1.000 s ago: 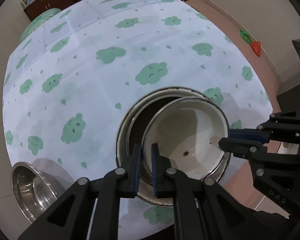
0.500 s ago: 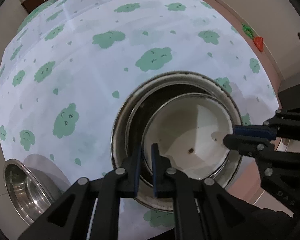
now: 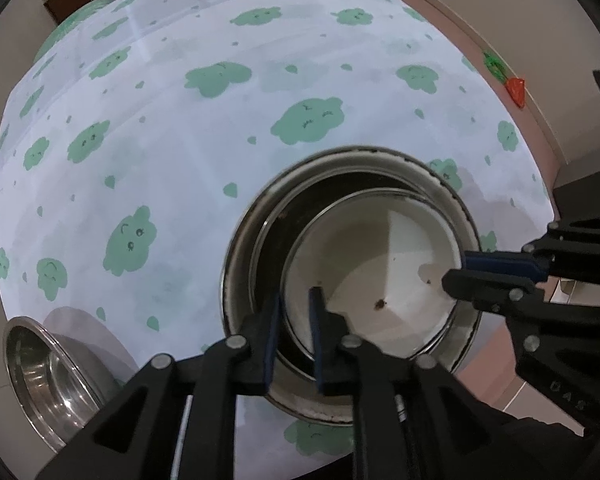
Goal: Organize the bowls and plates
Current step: 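Lower the white enamel bowl into the nested steel bowls with both grippers, then open both grippers and shift them to the outer steel bowl rim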
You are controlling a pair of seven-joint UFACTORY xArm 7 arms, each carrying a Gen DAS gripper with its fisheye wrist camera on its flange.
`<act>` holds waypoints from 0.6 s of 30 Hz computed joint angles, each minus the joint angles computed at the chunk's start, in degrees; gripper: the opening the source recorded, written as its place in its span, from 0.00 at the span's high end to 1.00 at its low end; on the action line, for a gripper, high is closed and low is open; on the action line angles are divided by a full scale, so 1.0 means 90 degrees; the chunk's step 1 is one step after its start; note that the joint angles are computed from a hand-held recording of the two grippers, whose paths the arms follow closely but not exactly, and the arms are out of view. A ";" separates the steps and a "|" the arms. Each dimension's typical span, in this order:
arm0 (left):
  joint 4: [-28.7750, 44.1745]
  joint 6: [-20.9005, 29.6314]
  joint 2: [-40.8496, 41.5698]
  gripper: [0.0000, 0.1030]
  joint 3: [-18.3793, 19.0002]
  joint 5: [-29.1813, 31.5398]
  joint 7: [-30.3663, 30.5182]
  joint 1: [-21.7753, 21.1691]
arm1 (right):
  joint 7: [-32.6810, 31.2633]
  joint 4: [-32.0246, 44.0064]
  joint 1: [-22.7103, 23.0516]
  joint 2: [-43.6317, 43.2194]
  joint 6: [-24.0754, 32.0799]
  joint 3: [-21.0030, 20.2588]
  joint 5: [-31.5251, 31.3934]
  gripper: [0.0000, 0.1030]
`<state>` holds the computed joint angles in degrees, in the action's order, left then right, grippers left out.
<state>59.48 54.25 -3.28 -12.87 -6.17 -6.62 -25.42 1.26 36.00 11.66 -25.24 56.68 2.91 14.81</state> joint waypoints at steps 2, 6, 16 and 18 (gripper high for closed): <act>-0.0023 -0.0055 -0.0065 0.79 -0.0007 0.0016 0.0030 -0.0010 | -0.0002 -0.0017 0.0005 -0.0032 -0.0019 -0.0016 0.0040 0.89; -0.0011 -0.0093 -0.0119 0.79 -0.0001 -0.0091 0.0157 -0.0025 | -0.0007 -0.0018 0.0022 -0.0097 -0.0013 -0.0022 0.0086 0.89; -0.0099 -0.0164 -0.0291 0.68 -0.0008 0.0017 0.0084 -0.0015 | 0.0217 -0.0062 -0.0063 -0.0384 0.0031 0.0008 -0.0128 0.89; -0.0123 -0.0192 -0.0346 0.65 -0.0009 0.0007 0.0100 -0.0017 | 0.0229 -0.0077 -0.0060 -0.0460 -0.0005 -0.0016 -0.0106 0.89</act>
